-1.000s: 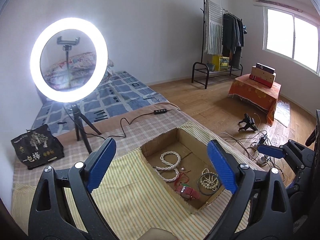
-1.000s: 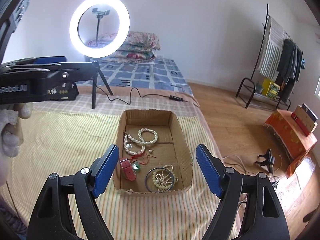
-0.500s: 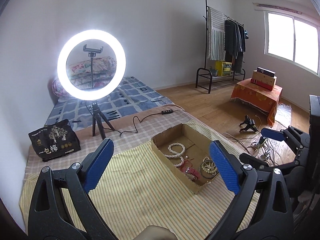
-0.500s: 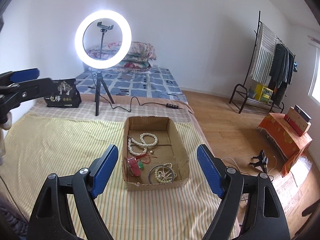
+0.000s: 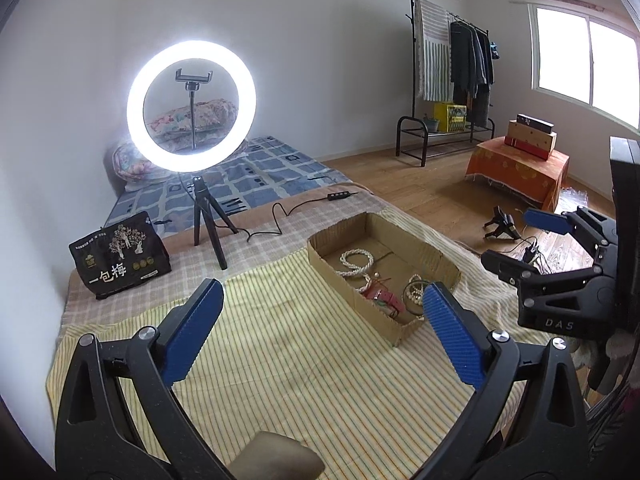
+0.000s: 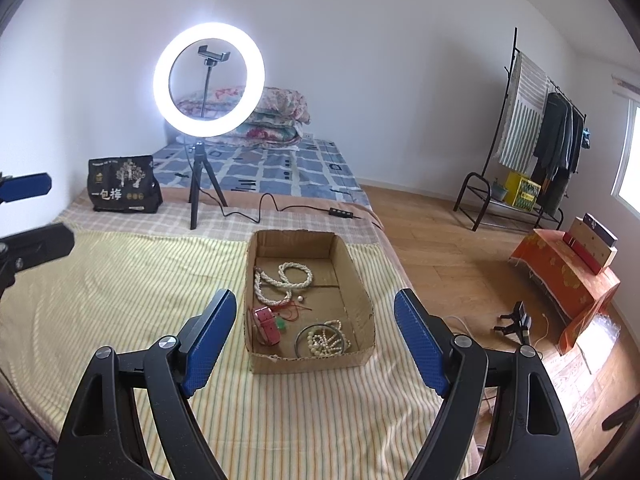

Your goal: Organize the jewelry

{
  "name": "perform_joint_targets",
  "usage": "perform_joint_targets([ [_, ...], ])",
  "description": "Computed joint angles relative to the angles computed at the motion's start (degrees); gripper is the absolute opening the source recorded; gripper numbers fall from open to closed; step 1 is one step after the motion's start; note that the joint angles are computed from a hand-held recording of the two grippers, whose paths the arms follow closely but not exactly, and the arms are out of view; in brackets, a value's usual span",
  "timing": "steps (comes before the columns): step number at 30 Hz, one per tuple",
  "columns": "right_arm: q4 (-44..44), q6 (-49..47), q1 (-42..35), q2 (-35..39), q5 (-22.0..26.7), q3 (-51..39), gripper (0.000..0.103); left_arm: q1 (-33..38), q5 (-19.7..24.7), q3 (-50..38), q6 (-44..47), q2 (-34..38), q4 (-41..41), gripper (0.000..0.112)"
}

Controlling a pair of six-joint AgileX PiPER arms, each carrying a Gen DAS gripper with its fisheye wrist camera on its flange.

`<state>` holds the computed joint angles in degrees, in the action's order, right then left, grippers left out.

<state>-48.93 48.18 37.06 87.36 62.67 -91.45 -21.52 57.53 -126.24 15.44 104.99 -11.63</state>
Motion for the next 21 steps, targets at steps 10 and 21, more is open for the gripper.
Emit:
perform_joint_targets([
  [10, -0.37, 1.50, 0.94, -1.07, 0.12, 2.03, 0.081, -1.00, -6.34, 11.34, 0.72, -6.20, 1.70, 0.103],
  [21, 0.19, 1.69, 0.10, -1.23, 0.39, 2.49, 0.081, -2.01, -5.89, 12.51, 0.76, -7.14, 1.67, 0.103],
])
